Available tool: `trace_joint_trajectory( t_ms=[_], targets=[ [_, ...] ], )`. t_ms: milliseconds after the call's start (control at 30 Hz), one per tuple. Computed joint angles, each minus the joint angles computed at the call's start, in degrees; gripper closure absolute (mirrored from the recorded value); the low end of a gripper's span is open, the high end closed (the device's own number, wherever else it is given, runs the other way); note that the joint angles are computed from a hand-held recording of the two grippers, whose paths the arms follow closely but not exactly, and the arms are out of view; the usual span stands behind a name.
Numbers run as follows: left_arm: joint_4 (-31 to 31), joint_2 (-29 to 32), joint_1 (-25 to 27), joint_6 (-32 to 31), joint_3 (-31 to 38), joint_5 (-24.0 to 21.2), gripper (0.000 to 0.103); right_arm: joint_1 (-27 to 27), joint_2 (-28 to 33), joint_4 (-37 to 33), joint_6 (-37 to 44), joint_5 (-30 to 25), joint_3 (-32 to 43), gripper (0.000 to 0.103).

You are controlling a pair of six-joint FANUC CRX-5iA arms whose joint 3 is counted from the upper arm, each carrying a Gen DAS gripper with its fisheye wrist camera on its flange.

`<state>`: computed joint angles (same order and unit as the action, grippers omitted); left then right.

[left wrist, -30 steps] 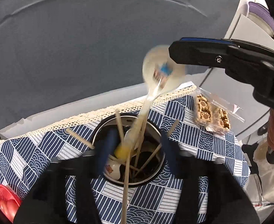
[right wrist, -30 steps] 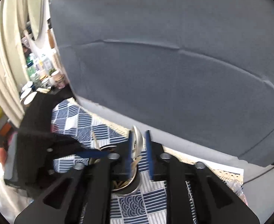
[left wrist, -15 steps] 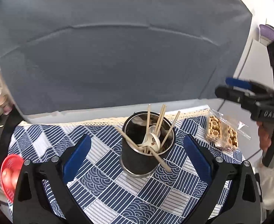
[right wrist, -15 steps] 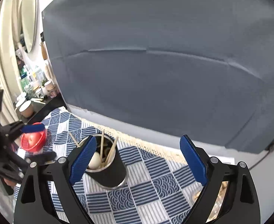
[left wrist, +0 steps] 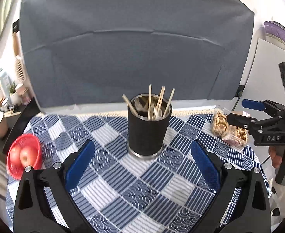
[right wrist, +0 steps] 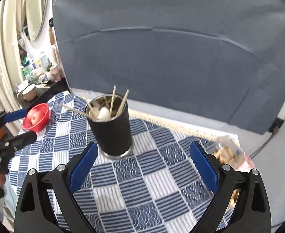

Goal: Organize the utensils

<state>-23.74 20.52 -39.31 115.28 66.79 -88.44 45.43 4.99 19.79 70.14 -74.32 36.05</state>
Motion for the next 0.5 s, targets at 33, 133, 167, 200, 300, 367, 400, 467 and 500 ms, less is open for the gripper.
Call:
trace_joint_trajectory(
  t_ms=[33, 133, 167, 200, 300, 367, 400, 467, 500],
  targets=[
    [-0.8, -0.3, -0.8, 0.5, -0.6, -0.9, 0.006, 0.9, -1.6, 0.7, -1.1, 0.4, -2.5, 0.01],
    [-2.3, -1.5, -2.7, 2.1, -2.4, -3.2, 0.006, 2.9, -4.8, 2.8, -4.0, 0.0, -7.2, 0.009],
    [-2.1, -2.1, -3.2, 3.0, -3.4, -3.5, 0.006, 3.5, -5.8, 3.2, -4.8, -0.3, -8.5, 0.009],
    [-2.2, -2.6, -3.7, 3.7, -4.1, -3.8, 0.006, 4.0, -6.5, 3.6, -5.6, -0.7, -9.5, 0.008],
    [-6.1, -3.6, -6.6, 5.0, -5.3, -5.4, 0.006, 5.3, -8.4, 3.7, -8.6, -2.9, -11.8, 0.008],
    [-6.2, -3.8, -7.1, 5.7, -5.8, -6.6, 0.006, 6.2, -9.5, 4.0, -9.9, -4.0, -13.4, 0.008],
    [-6.1, -4.2, -7.3, 6.8, -6.5, -7.0, 0.006, 6.7, -9.9, 4.4, -10.3, -4.6, -14.1, 0.008],
    [-6.6, -4.3, -8.1, 7.8, -6.6, -8.6, 0.006, 7.7, -10.7, 5.6, -12.0, -5.5, -15.7, 0.008],
    [-6.4, -4.6, -8.4, 8.5, -7.0, -9.0, 0.006, 8.0, -11.3, 5.4, -12.7, -5.5, -16.4, 0.008]
  ],
)
